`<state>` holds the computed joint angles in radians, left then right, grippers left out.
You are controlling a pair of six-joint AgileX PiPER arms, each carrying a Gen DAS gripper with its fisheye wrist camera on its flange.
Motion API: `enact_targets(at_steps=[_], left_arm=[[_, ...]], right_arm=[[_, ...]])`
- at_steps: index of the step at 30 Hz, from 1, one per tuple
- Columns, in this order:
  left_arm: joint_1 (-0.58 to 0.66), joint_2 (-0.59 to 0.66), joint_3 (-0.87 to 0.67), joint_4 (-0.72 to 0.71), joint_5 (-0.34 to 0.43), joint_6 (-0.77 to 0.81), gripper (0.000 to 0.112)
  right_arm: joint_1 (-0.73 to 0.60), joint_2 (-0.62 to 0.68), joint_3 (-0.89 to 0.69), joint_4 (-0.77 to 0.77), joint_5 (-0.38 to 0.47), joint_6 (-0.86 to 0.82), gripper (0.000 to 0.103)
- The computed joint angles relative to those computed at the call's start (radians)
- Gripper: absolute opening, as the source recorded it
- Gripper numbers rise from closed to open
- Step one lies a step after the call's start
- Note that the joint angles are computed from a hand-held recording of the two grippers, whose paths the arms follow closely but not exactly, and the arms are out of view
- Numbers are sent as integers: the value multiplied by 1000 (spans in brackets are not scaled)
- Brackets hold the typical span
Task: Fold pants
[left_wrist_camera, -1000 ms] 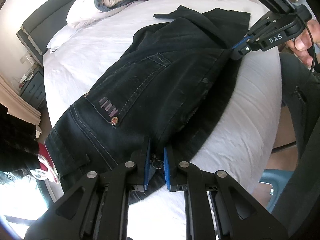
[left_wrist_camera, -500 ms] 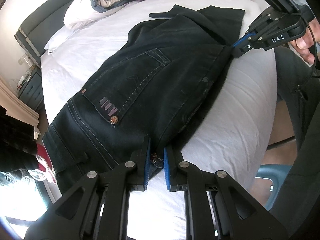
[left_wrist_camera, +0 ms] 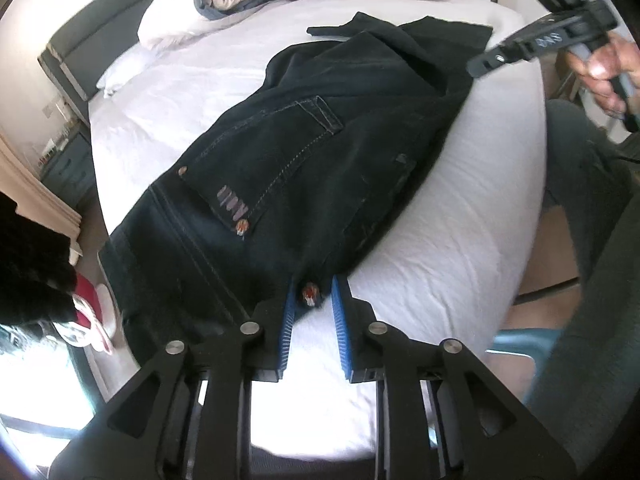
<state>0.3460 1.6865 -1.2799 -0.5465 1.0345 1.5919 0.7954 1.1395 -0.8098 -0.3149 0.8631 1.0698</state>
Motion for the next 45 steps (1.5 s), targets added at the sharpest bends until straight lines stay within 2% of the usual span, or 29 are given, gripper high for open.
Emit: enact_targets(at_steps=[2,4,7,9,11,13,16,17,18,19,21,22,23,25,27,29,31,34,42,45], left_arm=[[16,17,-56,19,93,-34,18],[18,10,-74,13,118,-44,18],[-19,17,-134,-50,133,-122,18],[-71,42,-182,-83,112,-209,18],[-153,100,-248,-93,92,-316,18],[-218,142,-263,-72,38,-382,18],[-323,244,-293,91,-7,-532,18],[-343,261,-269,128,-32,-551,18],[-346,238,-213,124,-89,-530,18],[-345,221,-191,112,-106,-512,18],[-336,212,-219,99,-59,-514,18],[-325,211,-242,68,-30,-512,18],[-317,218,-282,27,5,-520,18],[-331,244,-353,-1,34,-560,18],[-358,295,-432,-23,56,-617,18],[-399,379,-541,-26,72,-738,18],[-418,457,-636,-8,106,-825,18],[-442,536,-693,46,143,-924,18],[-409,560,-668,-5,152,-898,18],[-415,552,-623,-2,107,-868,18]], right_arm=[[-39,-5,-10,6,-2,-37,5],[-42,31,-40,-8,-8,-50,5],[-53,105,-76,1,-66,-87,5],[-66,166,-84,29,-109,-112,7],[-80,218,-81,77,-120,-149,15],[-67,244,-53,76,-130,-119,16],[-35,190,-7,38,-147,-57,17],[-43,165,5,61,-146,-78,18],[-60,143,11,101,-136,-120,18],[-80,119,17,135,-128,-157,20],[-155,28,31,196,-104,-228,32],[-201,-1,25,206,-92,-251,46],[-258,-24,5,198,-64,-267,56],[-396,-27,-53,201,-40,-344,60],[-533,60,-169,188,-10,-433,61],[-602,166,-275,156,0,-478,65],[-653,325,-429,121,47,-498,66],[-683,515,-608,77,98,-535,66],[-760,907,-1027,122,241,-610,68],[-776,1004,-1121,132,283,-602,68]])
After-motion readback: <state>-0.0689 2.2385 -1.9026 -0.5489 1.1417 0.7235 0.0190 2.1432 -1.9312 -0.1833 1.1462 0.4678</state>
